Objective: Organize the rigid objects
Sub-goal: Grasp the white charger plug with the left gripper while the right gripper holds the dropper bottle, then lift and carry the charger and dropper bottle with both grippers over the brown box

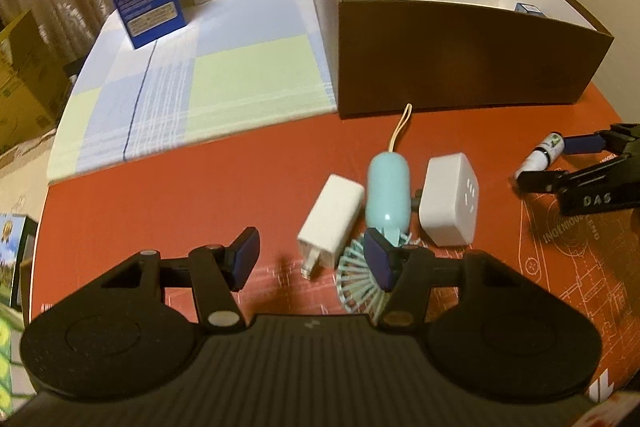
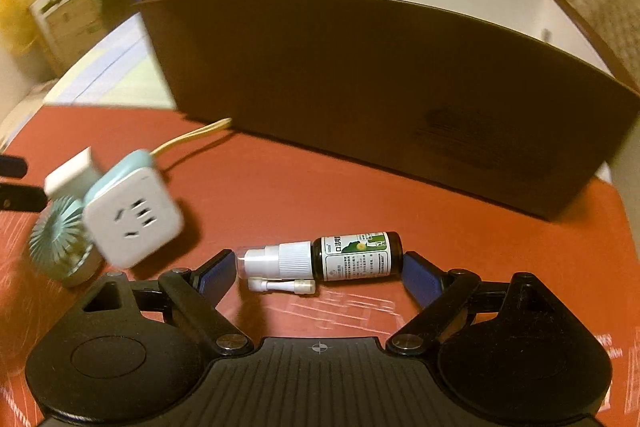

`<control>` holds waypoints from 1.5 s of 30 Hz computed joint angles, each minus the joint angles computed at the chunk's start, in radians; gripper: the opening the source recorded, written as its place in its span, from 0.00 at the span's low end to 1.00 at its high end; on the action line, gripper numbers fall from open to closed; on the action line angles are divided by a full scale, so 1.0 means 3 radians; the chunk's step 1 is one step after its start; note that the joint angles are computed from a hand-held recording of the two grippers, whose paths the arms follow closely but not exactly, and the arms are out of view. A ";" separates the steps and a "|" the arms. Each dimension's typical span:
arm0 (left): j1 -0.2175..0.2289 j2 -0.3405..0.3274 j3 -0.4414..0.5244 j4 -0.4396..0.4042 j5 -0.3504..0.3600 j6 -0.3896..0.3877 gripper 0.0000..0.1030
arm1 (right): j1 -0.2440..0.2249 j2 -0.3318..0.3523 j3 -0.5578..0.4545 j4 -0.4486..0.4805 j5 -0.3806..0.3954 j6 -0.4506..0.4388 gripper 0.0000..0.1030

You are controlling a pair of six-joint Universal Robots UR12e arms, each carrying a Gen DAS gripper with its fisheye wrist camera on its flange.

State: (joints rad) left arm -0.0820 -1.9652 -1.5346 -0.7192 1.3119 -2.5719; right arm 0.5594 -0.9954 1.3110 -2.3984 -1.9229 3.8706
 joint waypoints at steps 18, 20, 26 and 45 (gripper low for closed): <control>-0.0045 -0.0258 0.0364 -0.0521 -0.0078 0.0321 0.21 | 0.0023 -0.0174 0.0174 0.0261 -0.0252 0.0643 0.83; -0.0046 -0.0255 0.0342 -0.0464 -0.0061 0.0322 0.21 | 0.0027 -0.0184 0.0182 0.0283 -0.0265 0.0686 0.83; -0.0009 -0.0229 0.0291 -0.0367 0.0043 0.0126 0.21 | 0.0038 -0.0192 0.0175 0.0329 -0.0279 0.0752 0.83; -0.0036 -0.0238 0.0255 -0.0252 0.0287 -0.0089 0.21 | 0.0057 -0.0199 0.0157 0.0335 -0.0306 0.0712 0.83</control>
State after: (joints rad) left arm -0.0928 -2.0367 -1.4582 -0.7948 1.3981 -2.5987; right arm 0.5766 -1.0553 1.3581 -2.2978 -2.0148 4.0843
